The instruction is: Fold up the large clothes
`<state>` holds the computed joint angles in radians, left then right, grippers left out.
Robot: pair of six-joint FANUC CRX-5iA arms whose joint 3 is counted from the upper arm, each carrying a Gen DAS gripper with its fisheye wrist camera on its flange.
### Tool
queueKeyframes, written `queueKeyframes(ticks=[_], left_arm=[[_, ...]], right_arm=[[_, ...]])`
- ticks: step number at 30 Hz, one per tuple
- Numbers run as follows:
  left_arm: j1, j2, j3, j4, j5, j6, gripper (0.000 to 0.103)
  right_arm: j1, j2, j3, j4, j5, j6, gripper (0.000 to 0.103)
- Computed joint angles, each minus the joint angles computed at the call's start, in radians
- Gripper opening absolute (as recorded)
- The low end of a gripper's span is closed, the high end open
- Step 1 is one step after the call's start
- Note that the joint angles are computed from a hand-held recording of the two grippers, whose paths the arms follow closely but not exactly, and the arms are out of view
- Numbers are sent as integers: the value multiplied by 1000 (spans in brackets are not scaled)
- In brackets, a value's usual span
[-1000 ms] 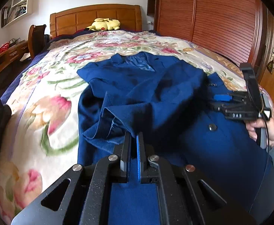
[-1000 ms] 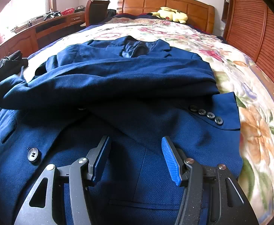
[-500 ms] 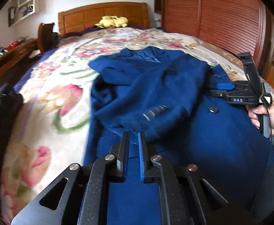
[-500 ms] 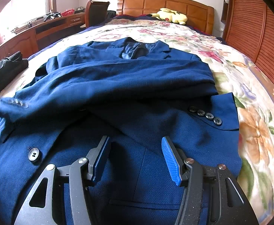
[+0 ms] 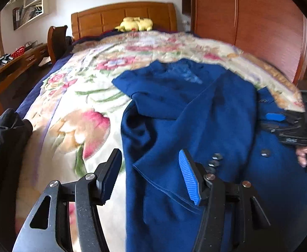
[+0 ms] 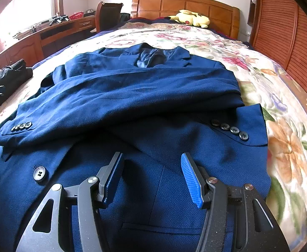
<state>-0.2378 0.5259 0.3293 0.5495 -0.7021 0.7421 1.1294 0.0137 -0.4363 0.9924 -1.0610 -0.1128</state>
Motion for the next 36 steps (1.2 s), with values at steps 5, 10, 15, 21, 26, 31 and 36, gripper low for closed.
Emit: queueKeyframes(ticks=[5, 10, 15, 21, 26, 31, 36], left_arm=[[2, 89, 137, -80, -121, 73, 57], [5, 129, 201, -113, -198, 117, 57], [1, 151, 235, -132, -242, 128, 52], [1, 122, 186, -120, -200, 87, 23], [-5, 65, 96, -100, -97, 26, 7], [-2, 33, 32, -39, -12, -20, 5], [11, 27, 12, 42, 30, -28, 5]], right_arm=[[-1, -2, -1, -2, 5, 0, 58], [-3, 0, 2, -6, 7, 3, 58], [-3, 0, 2, -6, 7, 3, 58], [-2, 0, 2, -5, 7, 3, 58], [-2, 0, 2, -5, 7, 3, 58], [-2, 0, 2, -5, 7, 3, 58], [-2, 0, 2, -5, 7, 3, 58]])
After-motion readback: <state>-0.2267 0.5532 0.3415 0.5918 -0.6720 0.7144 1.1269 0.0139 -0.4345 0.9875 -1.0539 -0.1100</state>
